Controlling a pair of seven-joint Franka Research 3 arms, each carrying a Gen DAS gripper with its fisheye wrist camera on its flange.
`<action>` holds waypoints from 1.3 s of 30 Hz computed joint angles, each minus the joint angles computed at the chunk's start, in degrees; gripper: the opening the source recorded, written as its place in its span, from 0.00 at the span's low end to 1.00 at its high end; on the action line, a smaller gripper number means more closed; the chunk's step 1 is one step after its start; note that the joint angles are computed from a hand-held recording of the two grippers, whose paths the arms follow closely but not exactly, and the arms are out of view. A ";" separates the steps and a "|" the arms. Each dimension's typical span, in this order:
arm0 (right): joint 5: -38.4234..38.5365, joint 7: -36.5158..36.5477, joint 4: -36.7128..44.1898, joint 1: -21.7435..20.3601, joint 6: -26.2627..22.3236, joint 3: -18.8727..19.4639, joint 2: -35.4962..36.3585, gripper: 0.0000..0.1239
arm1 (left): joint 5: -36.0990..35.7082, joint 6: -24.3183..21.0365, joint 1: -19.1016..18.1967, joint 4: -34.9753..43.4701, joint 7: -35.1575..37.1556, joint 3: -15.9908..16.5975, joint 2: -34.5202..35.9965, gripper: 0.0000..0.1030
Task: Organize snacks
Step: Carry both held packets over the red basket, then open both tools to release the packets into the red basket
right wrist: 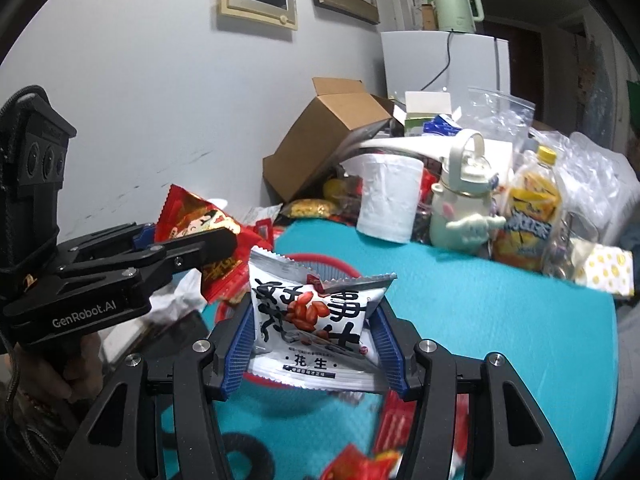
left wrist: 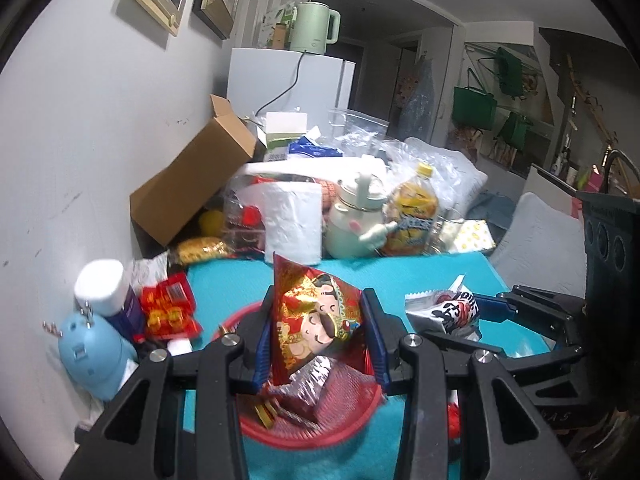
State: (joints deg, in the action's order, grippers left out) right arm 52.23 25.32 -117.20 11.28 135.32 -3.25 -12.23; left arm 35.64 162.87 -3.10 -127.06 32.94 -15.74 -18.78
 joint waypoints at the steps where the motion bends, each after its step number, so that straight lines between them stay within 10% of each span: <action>1: -0.47 0.20 0.97 0.08 0.22 0.25 1.03 0.45 | 0.36 -0.06 0.39 0.67 0.00 0.00 0.75 0.37; 26: -12.86 9.23 9.86 -0.99 0.23 4.67 13.40 0.56 | -0.88 -10.37 -2.48 10.00 4.27 3.98 12.69 0.38; 30: -14.48 11.02 10.52 -1.16 -0.25 4.64 13.93 0.58 | 0.68 -11.66 -2.53 10.05 2.12 4.03 12.56 0.75; 39: -14.22 11.17 9.94 -1.51 1.04 4.51 12.85 0.58 | 1.99 -13.31 -3.15 9.98 0.91 3.77 11.17 0.76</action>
State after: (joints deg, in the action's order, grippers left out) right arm 38.01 36.49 -107.26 9.77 136.36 1.26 0.62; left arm 37.63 149.55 -6.25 -117.08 33.85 -11.97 -7.61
